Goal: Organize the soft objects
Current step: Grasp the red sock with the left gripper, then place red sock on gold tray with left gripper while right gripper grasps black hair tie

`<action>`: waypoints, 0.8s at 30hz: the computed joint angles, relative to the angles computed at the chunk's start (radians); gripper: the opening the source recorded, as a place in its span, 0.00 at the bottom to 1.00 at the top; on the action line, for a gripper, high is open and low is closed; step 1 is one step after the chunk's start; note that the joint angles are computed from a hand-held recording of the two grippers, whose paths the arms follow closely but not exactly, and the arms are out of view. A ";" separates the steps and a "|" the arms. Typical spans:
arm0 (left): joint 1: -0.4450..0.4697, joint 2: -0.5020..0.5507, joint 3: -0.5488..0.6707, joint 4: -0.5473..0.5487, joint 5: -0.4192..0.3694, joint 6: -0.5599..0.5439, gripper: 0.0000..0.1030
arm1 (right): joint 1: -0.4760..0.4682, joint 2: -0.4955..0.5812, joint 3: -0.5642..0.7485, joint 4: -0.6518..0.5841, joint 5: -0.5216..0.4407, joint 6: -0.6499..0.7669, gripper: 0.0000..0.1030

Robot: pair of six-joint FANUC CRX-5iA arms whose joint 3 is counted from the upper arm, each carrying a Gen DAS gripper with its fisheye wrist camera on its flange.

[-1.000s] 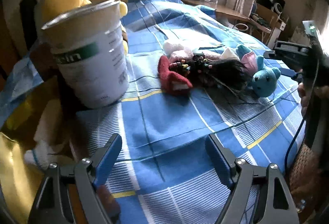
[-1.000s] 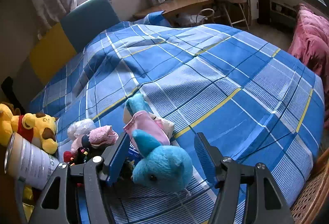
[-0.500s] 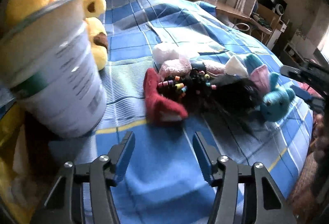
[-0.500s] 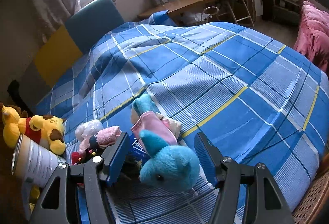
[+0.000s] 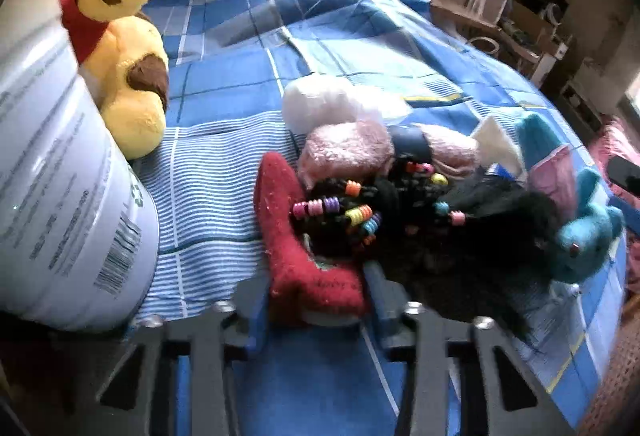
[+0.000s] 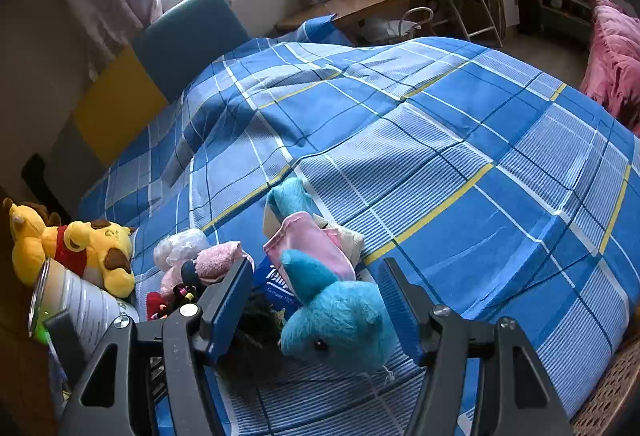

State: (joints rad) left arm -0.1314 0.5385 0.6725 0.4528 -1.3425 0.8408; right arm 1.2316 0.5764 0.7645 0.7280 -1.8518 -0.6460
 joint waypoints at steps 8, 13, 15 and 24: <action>0.094 -0.141 -0.201 0.062 -0.057 -0.093 0.30 | 0.001 -0.011 -0.027 0.031 0.039 0.021 0.64; 0.165 -0.269 -0.393 0.110 -0.028 -0.209 0.30 | -0.012 -0.003 -0.016 0.031 0.130 0.120 0.64; 0.186 -0.307 -0.458 0.134 -0.007 -0.265 0.30 | -0.019 -0.012 -0.031 0.019 0.205 0.169 0.64; 0.205 -0.293 -0.470 0.180 -0.027 -0.281 0.31 | -0.070 0.074 0.131 -0.178 0.459 0.393 0.64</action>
State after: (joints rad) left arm 0.0734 0.2459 0.2022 0.6325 -1.3693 0.5602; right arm 1.1619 0.6501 0.8958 0.5495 -1.3927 -0.2531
